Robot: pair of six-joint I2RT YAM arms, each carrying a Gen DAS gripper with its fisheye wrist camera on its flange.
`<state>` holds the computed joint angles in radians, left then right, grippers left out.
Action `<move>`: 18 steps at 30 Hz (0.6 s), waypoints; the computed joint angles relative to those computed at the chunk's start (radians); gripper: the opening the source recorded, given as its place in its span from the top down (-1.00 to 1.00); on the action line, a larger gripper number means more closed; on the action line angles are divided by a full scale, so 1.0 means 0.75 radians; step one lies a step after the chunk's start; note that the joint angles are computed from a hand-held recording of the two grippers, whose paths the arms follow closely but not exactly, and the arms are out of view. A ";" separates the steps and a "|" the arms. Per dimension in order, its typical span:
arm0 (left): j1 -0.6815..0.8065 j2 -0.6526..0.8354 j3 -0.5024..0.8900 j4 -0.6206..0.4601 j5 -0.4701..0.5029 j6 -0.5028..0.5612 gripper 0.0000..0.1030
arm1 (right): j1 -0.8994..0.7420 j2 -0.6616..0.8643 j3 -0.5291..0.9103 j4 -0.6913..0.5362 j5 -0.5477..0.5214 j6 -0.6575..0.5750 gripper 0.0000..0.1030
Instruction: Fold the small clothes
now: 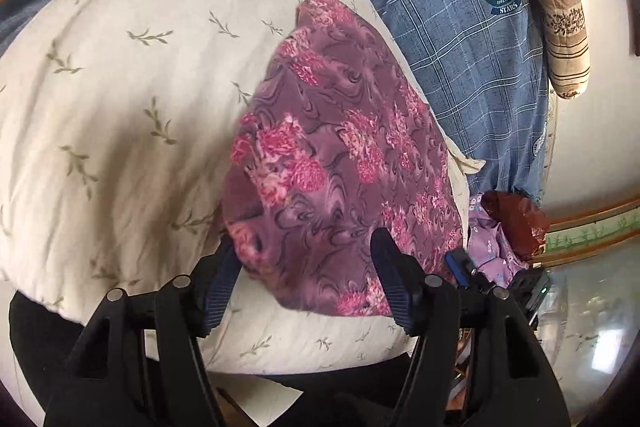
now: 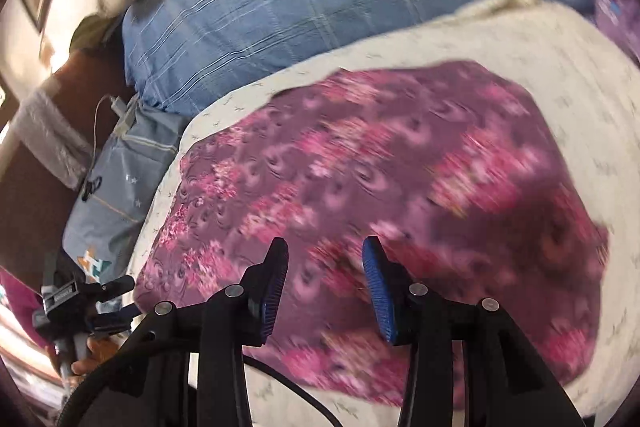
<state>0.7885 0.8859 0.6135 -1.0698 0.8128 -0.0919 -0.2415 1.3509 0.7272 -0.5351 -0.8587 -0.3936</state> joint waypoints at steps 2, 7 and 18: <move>-0.005 -0.009 -0.002 0.003 0.001 0.006 -0.25 | 0.104 -0.031 -0.039 0.122 0.043 0.130 0.22; -0.080 0.004 -0.020 0.114 -0.038 -0.091 -0.27 | 0.342 -0.098 -0.136 0.447 0.205 0.370 0.23; -0.543 -0.123 0.124 0.210 -0.435 -0.385 0.71 | 0.627 0.157 -0.361 1.057 0.522 0.362 0.19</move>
